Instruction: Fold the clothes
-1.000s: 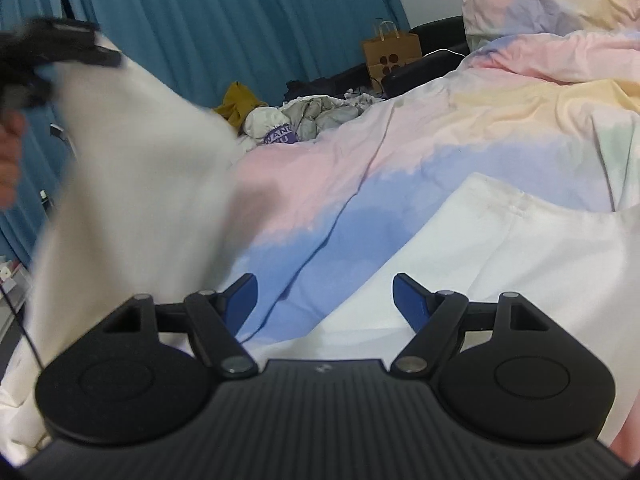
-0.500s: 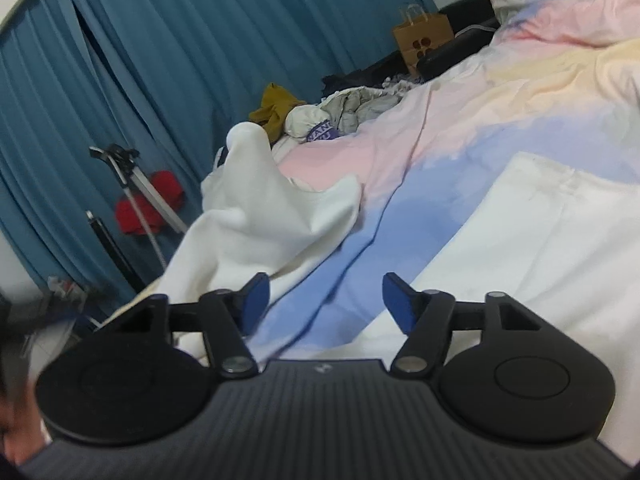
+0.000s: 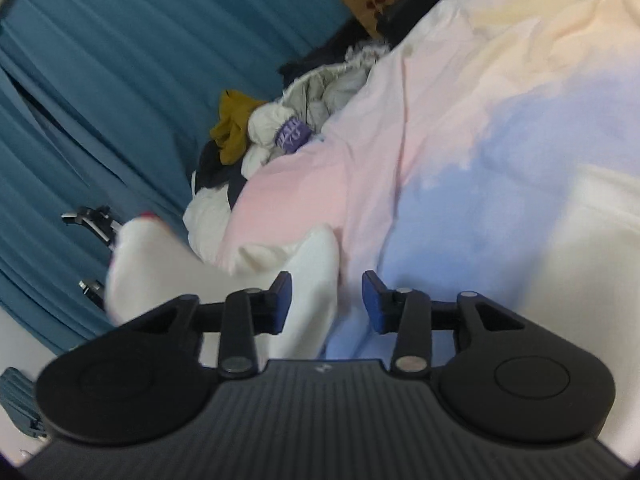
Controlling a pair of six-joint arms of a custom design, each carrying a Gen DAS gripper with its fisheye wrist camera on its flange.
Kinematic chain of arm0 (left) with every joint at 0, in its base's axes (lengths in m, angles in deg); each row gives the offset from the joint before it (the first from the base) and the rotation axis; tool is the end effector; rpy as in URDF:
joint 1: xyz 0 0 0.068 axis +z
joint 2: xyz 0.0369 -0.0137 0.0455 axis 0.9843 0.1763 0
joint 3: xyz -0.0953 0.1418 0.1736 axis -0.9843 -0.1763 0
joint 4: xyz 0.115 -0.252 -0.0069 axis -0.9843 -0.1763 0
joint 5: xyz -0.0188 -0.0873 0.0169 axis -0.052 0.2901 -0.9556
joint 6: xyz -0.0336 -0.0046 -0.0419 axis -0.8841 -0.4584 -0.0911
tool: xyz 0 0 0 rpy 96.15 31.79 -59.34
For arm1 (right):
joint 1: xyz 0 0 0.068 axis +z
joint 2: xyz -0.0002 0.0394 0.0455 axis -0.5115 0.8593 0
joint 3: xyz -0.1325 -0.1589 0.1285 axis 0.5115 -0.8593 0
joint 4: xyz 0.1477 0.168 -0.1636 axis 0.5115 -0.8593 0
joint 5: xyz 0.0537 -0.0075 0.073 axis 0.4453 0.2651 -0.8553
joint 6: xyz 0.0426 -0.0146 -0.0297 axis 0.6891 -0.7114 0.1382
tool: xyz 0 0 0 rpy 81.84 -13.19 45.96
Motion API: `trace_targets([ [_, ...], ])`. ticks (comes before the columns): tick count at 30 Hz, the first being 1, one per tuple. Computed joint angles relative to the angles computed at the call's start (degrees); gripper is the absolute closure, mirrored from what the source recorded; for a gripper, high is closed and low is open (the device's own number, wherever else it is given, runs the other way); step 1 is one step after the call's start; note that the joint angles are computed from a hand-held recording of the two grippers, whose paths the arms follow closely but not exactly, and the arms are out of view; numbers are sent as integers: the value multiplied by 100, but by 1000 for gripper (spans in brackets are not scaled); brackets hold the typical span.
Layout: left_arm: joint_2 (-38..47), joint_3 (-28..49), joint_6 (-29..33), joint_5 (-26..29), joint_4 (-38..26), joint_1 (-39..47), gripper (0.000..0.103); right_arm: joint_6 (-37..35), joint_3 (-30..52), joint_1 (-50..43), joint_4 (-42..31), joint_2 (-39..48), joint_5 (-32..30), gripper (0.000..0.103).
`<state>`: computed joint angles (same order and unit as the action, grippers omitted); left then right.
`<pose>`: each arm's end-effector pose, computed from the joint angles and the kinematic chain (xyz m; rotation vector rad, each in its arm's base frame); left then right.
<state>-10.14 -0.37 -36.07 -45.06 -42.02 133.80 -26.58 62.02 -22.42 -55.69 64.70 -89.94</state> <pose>0.1131 0.1279 0.2154 -0.1114 2.3231 0.2338 0.3490 0.0609 0.1220 0.5299 2.0740 0.8561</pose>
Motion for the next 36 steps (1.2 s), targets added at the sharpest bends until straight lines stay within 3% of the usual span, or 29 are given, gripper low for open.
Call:
trace_targets([
  [3,462,-69,-226,-84,500,-29,21,-245,1029,101,-688,710,-65,61],
  [5,628,-154,-345,-223,869,-144,30,-513,1383,240,-920,880,25,61],
  [6,635,-187,-380,-258,930,-193,38,-702,1514,337,-1070,885,160,63],
  [8,846,-128,-475,-125,1023,-111,56,-1071,1808,527,-1460,882,466,96],
  [10,1000,-18,-555,75,1028,35,86,-1364,2039,715,-1860,724,826,97],
  [12,1072,171,-664,322,939,162,89,-1575,2092,830,-1945,367,1175,97],
  [15,1272,719,-494,1141,360,717,90,-1435,2226,849,-2111,-301,1541,97],
  [17,1435,1117,-109,1706,-248,1158,90,-1428,2156,824,-2077,-799,1854,97],
  [20,1747,1707,1068,2326,-1530,1706,88,-1527,1823,706,-2200,-1257,2370,97],
  [24,1471,1560,1994,1934,-2242,1677,85,-1216,1086,423,-2567,-1340,2595,97],
  [29,843,616,1827,1213,-1738,1315,84,-768,116,-69,-2448,-1064,2113,97],
  [32,857,738,1888,1350,-1929,1435,84,-344,-99,-195,-2267,-1297,1808,97],
  [36,1279,1163,2311,1746,-2530,1802,81,-620,-322,-129,-1219,-2074,1704,97],
])
